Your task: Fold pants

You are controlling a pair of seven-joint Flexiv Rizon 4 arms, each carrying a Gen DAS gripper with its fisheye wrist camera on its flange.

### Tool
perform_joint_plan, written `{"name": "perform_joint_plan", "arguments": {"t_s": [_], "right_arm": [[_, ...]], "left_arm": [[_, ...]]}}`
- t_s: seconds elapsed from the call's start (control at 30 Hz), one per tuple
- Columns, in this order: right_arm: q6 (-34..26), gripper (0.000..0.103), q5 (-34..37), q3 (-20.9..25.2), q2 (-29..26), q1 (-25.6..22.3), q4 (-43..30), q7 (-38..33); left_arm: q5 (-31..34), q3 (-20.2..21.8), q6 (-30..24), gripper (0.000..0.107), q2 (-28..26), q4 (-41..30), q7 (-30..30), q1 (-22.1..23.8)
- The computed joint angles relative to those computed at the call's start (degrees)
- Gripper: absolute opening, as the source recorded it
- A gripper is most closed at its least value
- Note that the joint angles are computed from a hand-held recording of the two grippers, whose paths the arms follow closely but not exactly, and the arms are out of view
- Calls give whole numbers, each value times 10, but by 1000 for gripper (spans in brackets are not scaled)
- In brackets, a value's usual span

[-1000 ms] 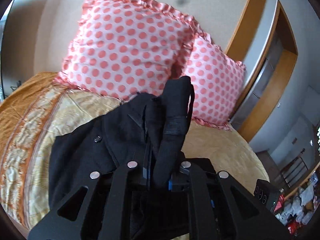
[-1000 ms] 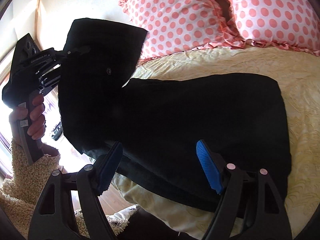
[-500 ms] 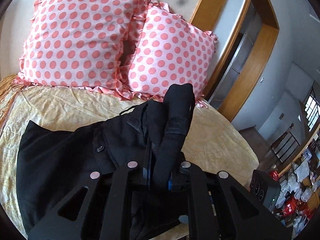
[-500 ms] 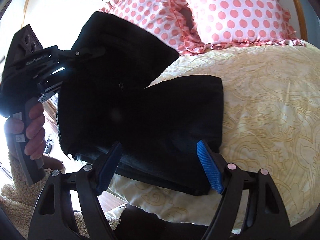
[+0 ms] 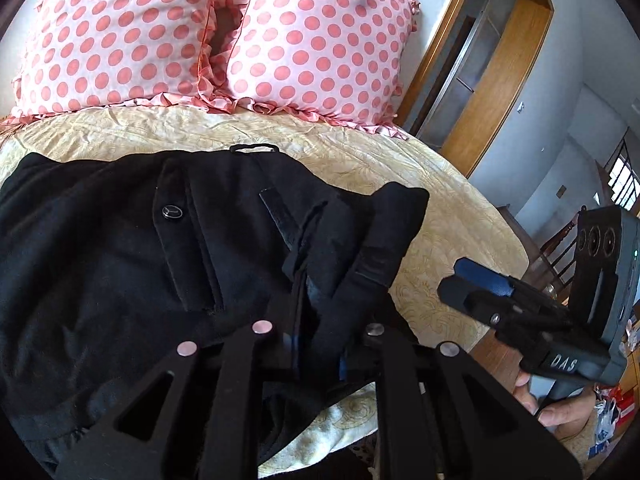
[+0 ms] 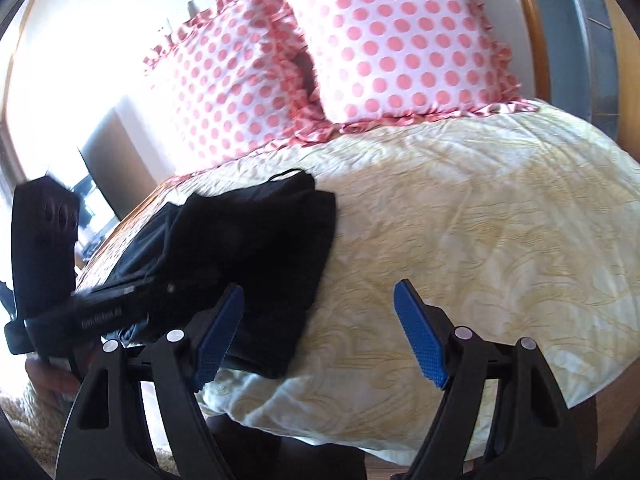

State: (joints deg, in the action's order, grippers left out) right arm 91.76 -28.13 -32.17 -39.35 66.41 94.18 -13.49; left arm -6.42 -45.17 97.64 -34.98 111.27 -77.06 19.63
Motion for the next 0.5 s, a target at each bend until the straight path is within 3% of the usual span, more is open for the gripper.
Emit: {"name": "perform_joint_plan", "arguments": {"t_s": [0.2,0.23,0.27,0.3,0.37,0.4,0.5], "right_arm": [[-8,79,-14,-4,-2,-4,-28,-11],[-13,79,-17,9,-6,-16,-43,-16],[-19,79,-23,20,-9,-25,-57,-21],[-23,79,-31,29,-12,-32,-71,-25],[-33,79,-49,46,-16,-45,-95,-35],[-39,79,-59,54,-20,-51,-107,-38],[-58,79,-87,92,-39,-78,-157,-58]], "left_arm": [[42,58,53,14,10,17,-14,-45],[51,48,49,23,11,21,-10,-34],[65,19,41,40,7,28,-7,-8],[81,-10,35,50,2,33,-10,20],[61,-13,61,85,26,63,0,27],[79,10,73,89,45,70,-25,20],[96,29,97,92,78,93,-57,35]]}}
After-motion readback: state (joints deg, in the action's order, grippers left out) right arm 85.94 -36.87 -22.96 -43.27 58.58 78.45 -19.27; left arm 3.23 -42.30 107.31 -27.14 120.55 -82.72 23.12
